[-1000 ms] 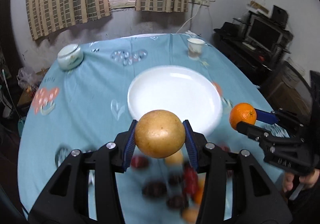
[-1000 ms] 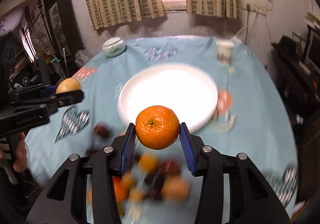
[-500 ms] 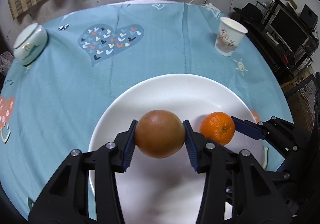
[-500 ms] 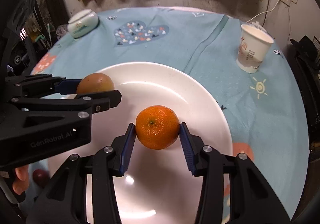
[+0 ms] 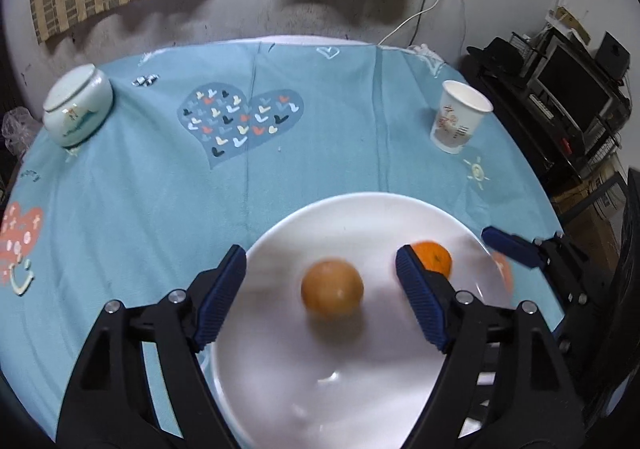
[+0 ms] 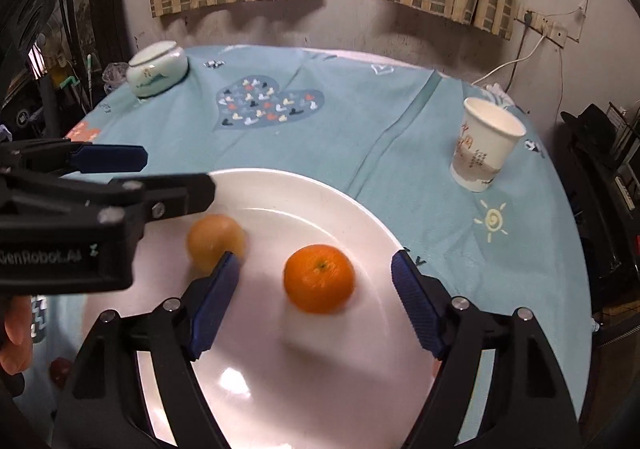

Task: Organize fruits
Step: 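Carry both fruits to the white plate and open both tools to release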

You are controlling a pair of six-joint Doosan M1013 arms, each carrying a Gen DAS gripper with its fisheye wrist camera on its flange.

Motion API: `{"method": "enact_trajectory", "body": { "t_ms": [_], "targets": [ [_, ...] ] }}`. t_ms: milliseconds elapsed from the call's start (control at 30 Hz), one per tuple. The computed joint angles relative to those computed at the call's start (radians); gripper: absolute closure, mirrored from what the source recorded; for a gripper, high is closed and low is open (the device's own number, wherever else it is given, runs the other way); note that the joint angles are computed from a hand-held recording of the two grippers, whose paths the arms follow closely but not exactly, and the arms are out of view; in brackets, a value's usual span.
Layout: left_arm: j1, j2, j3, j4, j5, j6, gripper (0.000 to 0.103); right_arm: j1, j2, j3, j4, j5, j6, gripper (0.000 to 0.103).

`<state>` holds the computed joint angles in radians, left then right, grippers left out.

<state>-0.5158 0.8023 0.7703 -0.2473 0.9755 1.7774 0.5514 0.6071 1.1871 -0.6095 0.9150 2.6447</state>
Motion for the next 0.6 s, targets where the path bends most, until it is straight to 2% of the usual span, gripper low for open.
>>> {"method": "enact_trajectory", "body": {
  "t_ms": [67,167,200,233,300,367,433,600],
  "targets": [
    [0.004,-0.049,0.074,-0.009,-0.041,0.029,0.02,0.016,-0.023,0.014,-0.013,0.015,0.017,0.024],
    [0.006,-0.154,0.242,0.006,-0.142,0.059,0.017,0.052,-0.062,0.044,-0.039,0.024,0.066,0.024],
    [0.011,-0.201,0.317,-0.029,-0.187,0.097,0.016,0.068,-0.07,0.048,-0.056,0.045,0.079,0.022],
    [0.014,-0.232,0.366,-0.056,-0.21,0.128,0.012,0.095,-0.069,0.039,-0.081,0.106,0.09,0.021],
    [0.012,-0.305,0.479,-0.038,-0.277,0.143,0.011,0.133,-0.069,0.033,-0.104,0.183,0.109,0.021],
    [0.013,-0.37,0.581,-0.027,-0.354,0.149,0.01,0.179,-0.075,0.042,-0.122,0.234,0.16,0.021],
    [0.024,-0.439,0.69,-0.086,-0.424,0.193,0.008,0.217,-0.081,0.056,-0.135,0.263,0.217,0.02],
    [0.04,-0.513,0.815,-0.155,-0.464,0.26,0.008,0.282,-0.085,0.08,-0.17,0.307,0.337,0.014]
  ]
}}
